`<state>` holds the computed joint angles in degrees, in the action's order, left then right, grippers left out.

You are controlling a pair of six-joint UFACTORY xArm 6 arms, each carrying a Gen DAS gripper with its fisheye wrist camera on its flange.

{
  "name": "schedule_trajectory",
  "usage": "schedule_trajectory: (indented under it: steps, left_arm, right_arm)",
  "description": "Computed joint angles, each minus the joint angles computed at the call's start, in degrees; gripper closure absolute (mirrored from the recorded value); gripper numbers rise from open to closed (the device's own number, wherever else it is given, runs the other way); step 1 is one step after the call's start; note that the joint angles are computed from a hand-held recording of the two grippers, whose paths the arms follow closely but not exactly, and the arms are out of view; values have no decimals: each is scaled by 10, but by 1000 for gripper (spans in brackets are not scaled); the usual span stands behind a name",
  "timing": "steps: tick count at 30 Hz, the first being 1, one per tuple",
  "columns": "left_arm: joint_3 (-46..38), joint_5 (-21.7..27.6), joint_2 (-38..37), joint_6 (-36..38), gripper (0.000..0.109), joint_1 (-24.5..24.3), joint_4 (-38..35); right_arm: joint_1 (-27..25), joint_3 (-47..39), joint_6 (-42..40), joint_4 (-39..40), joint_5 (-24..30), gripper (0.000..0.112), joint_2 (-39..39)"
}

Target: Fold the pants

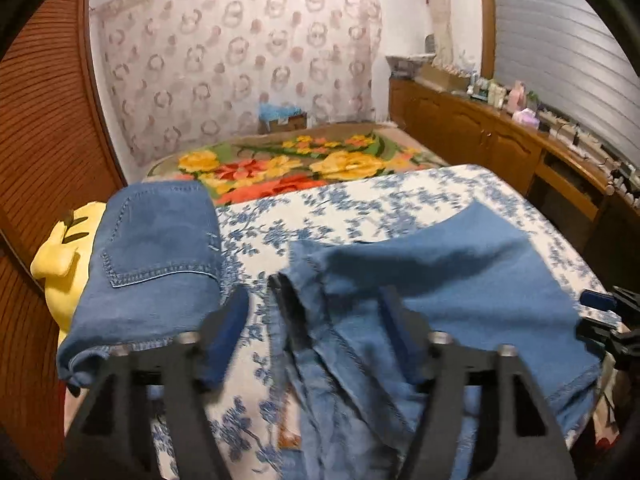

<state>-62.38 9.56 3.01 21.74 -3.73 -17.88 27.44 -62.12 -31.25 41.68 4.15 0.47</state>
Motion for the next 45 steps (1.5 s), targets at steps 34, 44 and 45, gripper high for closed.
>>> schedule_trajectory:
  steps: [34,44,45]
  left_arm:
    - [134,-35,-50,31,31,-92,-35]
    - [132,-16,-61,56,31,-86,-70]
    - [134,-14,-65,52,31,-84,-67]
  right_arm:
    - [-13,-54,-4,29,53,64,58]
    - [-1,-68,-111,137,70,97,49]
    - [0,-70,-128,155,69,98,44]
